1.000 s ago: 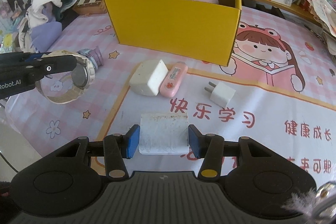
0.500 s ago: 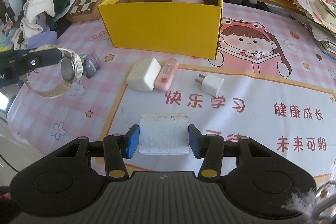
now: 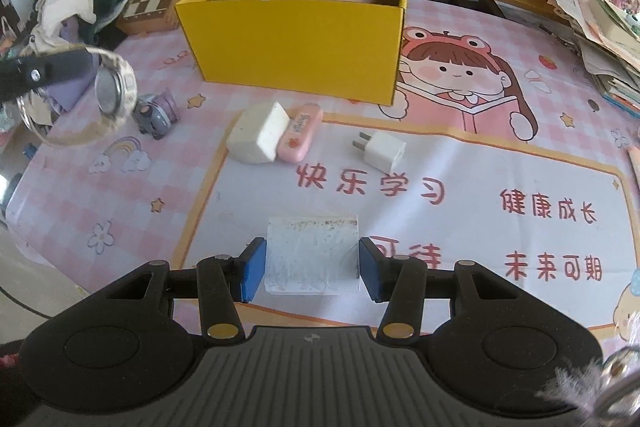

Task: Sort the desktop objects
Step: 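Lift the watch and white charger and carry both over the yellow box, then lower both into the box and open the left and right grippers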

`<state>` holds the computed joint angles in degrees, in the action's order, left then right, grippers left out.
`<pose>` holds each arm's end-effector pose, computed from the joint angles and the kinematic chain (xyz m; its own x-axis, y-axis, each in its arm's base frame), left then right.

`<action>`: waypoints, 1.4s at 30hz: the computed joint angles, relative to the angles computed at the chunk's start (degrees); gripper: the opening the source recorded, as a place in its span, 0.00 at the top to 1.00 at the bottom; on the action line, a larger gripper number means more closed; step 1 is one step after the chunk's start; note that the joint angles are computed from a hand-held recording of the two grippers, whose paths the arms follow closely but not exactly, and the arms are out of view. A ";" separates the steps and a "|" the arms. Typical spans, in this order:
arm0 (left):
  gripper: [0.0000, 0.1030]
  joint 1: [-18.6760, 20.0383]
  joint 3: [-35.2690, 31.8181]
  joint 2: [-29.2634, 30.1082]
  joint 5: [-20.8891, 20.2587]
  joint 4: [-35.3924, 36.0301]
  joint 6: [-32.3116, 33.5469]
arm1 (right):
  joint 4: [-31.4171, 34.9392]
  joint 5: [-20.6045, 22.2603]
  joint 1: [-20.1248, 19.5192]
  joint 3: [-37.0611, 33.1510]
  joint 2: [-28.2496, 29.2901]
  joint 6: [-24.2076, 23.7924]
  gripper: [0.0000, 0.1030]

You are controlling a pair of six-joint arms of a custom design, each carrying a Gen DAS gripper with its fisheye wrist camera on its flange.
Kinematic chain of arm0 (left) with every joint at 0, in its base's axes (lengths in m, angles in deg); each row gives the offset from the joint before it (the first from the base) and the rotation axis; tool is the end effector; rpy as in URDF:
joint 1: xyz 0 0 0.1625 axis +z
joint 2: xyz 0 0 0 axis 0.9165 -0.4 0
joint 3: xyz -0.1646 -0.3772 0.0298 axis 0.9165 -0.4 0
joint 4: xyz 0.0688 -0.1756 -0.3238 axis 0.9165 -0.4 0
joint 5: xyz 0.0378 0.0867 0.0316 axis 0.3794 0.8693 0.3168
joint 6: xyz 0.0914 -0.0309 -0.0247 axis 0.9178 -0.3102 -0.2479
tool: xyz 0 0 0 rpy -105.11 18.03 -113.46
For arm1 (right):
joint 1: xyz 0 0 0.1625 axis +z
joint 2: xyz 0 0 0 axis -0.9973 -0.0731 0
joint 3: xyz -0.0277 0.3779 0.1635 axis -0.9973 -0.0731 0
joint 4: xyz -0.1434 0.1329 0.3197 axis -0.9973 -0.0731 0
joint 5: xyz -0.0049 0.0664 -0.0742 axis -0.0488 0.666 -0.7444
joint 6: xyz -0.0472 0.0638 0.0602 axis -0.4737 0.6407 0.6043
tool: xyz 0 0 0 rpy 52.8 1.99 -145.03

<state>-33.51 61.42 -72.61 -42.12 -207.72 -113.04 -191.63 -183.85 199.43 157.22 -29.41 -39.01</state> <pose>-0.2130 -0.4024 0.2649 -0.7793 -0.0088 -0.6266 0.5191 0.5512 -0.6532 0.2919 -0.4554 0.1252 -0.6633 -0.5256 0.5327 -0.6615 0.7446 -0.0891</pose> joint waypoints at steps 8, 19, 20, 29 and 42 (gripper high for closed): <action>0.78 0.73 -2.61 2.10 0.29 -5.55 5.94 | 1.03 1.42 -0.21 -2.63 -0.60 -3.12 0.55; 0.78 2.89 -9.52 8.64 0.57 -18.45 20.17 | 5.19 5.11 -0.10 -10.38 0.76 -9.30 0.55; 0.78 3.13 -10.28 9.28 0.57 -19.60 21.49 | 5.58 5.57 -0.14 -11.17 0.95 -9.88 0.55; 0.78 6.40 -19.32 15.83 -0.01 -28.78 33.63 | 8.17 9.77 -0.36 -20.73 4.00 -15.86 0.55; 0.78 11.91 -32.32 23.35 -1.41 -30.13 40.54 | 11.61 14.01 -1.14 -36.79 12.87 -22.23 0.55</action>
<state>-21.60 29.10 -49.26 -43.54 -237.85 -72.50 -180.02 -169.83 198.29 120.43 -16.54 -61.25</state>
